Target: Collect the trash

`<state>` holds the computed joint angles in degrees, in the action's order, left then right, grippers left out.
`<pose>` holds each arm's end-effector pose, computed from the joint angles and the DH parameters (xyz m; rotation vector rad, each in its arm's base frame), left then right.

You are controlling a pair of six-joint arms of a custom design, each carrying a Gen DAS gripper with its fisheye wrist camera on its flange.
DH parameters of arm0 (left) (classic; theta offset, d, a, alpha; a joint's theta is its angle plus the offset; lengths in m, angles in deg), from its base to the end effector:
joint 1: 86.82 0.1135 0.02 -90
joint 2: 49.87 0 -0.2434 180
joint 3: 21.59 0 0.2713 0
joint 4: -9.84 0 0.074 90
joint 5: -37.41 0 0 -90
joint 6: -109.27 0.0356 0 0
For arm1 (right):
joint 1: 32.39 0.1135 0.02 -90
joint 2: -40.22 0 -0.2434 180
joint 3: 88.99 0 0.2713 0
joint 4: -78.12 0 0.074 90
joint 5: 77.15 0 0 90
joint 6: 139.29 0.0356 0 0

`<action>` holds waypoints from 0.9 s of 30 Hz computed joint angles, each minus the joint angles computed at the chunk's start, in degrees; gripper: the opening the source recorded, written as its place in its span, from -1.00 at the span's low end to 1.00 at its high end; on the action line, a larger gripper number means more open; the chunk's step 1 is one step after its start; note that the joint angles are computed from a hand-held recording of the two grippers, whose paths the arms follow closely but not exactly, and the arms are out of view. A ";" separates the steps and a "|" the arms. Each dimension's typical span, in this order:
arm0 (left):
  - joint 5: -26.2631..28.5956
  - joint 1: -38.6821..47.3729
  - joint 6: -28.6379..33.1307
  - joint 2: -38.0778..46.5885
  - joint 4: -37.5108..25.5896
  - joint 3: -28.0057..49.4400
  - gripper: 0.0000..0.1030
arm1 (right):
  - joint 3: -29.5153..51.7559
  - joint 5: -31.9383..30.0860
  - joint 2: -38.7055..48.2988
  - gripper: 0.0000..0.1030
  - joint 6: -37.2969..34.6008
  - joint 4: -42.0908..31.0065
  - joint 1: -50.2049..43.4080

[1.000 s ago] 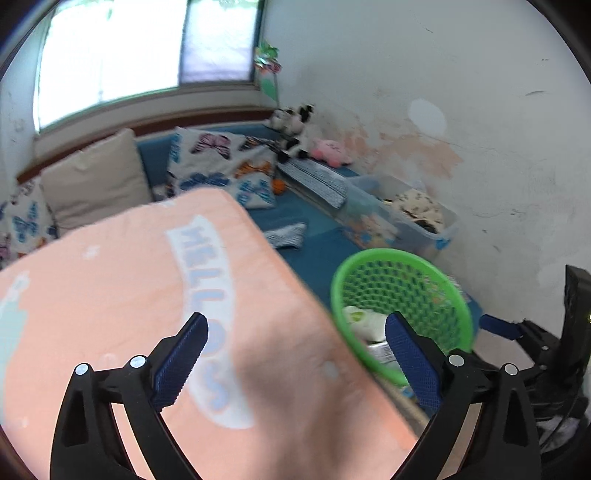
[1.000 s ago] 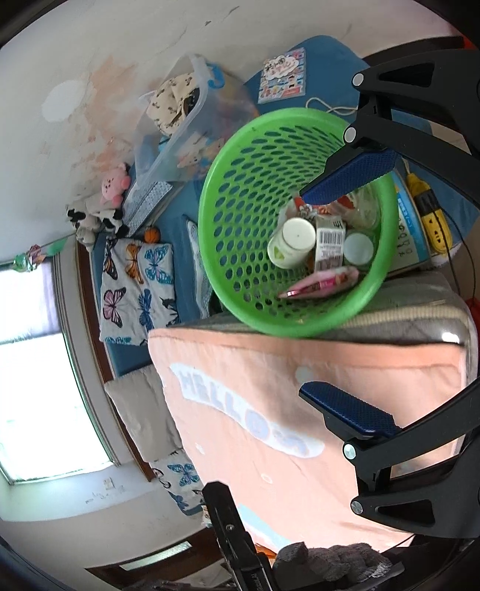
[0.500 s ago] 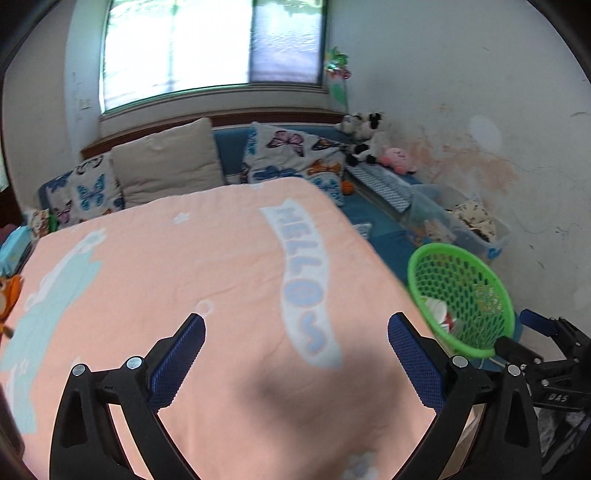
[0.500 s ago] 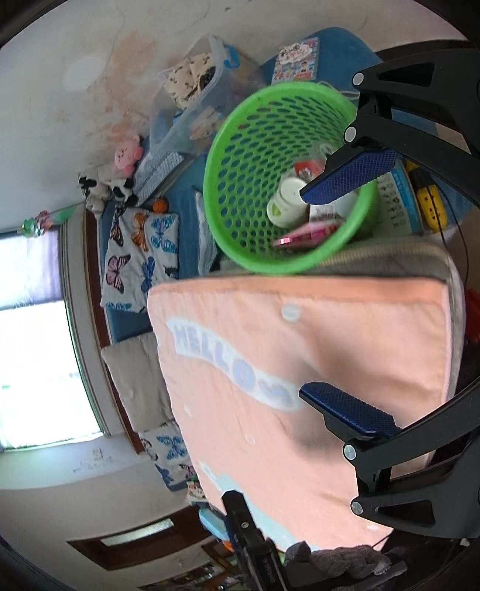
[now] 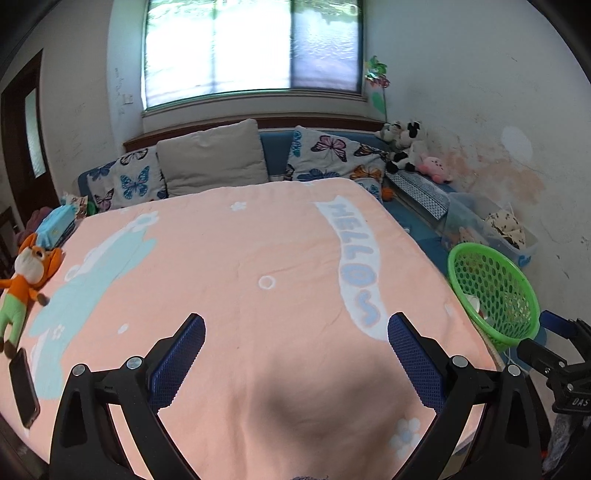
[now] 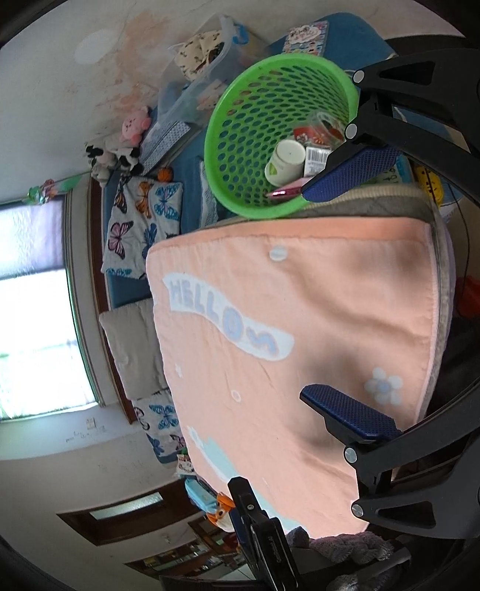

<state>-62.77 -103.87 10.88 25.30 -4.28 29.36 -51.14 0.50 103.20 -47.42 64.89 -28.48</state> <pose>0.2797 -0.0792 0.1699 0.0724 2.2267 -0.0438 0.2393 0.0240 0.1476 -0.1568 2.2330 0.2961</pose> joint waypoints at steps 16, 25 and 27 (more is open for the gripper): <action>-6.17 0.65 -0.98 -8.07 0.38 -6.12 0.86 | -1.54 1.37 -2.38 0.91 -0.05 0.46 3.48; -8.23 0.72 -0.99 -13.24 -0.99 -8.62 0.86 | -2.19 0.80 -3.73 0.91 -0.32 0.37 3.62; -8.74 0.55 -1.06 -13.95 -1.44 -8.88 0.86 | -2.11 0.78 -3.69 0.91 -0.38 0.42 3.73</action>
<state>-71.51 -103.32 9.82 11.35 -5.72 20.48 -53.25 1.28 99.51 -47.80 65.31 -24.75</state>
